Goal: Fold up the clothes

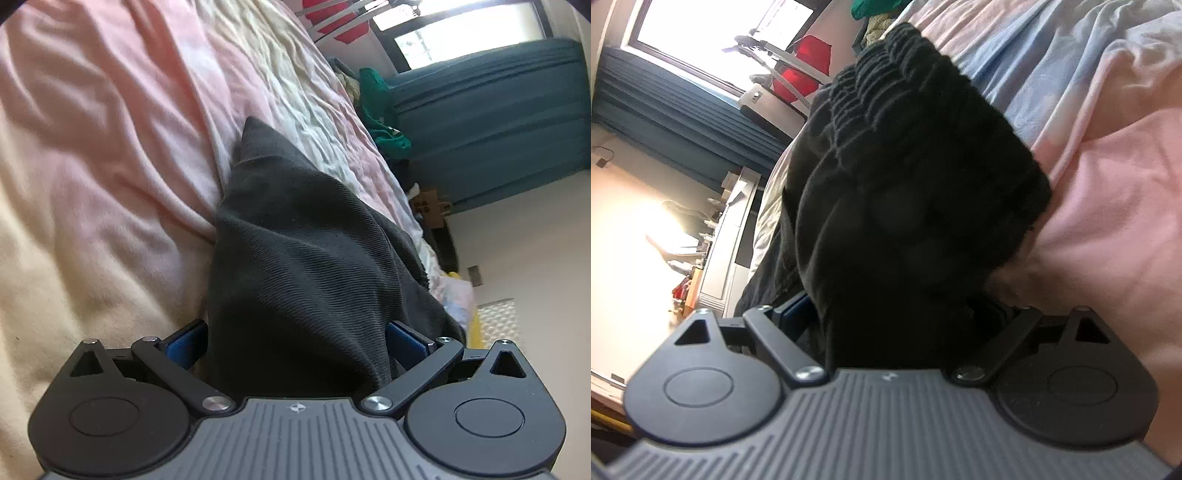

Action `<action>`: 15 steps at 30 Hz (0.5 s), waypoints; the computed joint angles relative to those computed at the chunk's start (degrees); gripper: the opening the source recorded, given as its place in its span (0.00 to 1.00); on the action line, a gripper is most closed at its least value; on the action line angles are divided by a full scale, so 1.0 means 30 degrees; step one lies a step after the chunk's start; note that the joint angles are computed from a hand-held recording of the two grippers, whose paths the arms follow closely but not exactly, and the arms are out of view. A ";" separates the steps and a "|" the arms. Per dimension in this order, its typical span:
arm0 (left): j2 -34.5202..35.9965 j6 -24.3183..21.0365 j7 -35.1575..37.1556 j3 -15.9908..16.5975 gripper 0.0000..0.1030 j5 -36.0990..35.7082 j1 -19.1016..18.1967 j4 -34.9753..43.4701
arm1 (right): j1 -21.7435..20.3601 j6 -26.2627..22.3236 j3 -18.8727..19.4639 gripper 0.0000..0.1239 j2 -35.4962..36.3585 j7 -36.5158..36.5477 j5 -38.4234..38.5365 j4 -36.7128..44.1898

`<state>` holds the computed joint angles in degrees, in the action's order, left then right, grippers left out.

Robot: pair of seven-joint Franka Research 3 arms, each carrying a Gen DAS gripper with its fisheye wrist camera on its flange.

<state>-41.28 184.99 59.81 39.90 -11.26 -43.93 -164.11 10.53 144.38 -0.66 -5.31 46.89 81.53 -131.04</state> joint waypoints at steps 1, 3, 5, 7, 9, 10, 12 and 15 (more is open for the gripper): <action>0.0048 0.0222 0.0060 0.0115 1.00 0.0027 -0.0159 -0.0025 | 0.0047 0.0051 0.0040 0.75 0.0053 -0.0257 0.0156 0.0054; 0.0294 0.0684 0.0074 0.0301 0.98 0.0225 -0.0465 -0.0001 | 0.0111 0.0055 0.0081 0.75 0.0028 -0.0755 0.0464 0.0084; 0.0492 0.1006 -0.0152 0.0411 0.98 0.0503 -0.0621 0.0018 | 0.0153 -0.0040 0.0081 0.75 -0.0046 -0.1256 0.0892 0.0076; 0.0660 0.1086 -0.0506 0.0261 0.98 0.0806 -0.0460 0.0018 | 0.0200 -0.0076 0.0097 0.75 -0.0131 -0.1724 0.1265 0.0061; 0.0870 0.1071 -0.0733 -0.0054 0.94 0.1176 -0.0128 0.0014 | 0.0327 0.0513 0.0251 0.71 -0.0328 -0.1932 0.1172 -0.0021; 0.1061 0.1040 -0.0954 -0.0609 0.92 0.1303 0.0363 -0.0008 | 0.0405 0.0832 0.0315 0.66 -0.0422 -0.2012 0.1092 -0.0063; 0.1631 0.0941 -0.1467 -0.2179 0.87 0.1584 0.1701 -0.0038 | 0.0584 0.1680 0.0461 0.59 -0.0537 -0.1985 0.0682 -0.0155; 0.2408 0.0733 -0.2797 -0.6337 0.80 0.1979 0.5175 -0.0193 | 0.0890 0.2792 0.0603 0.50 -0.0681 -0.1939 0.0288 -0.0337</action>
<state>-34.06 187.19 51.42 20.89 -5.32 -28.41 -164.69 13.20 152.75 1.15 -7.35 41.07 82.39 -132.06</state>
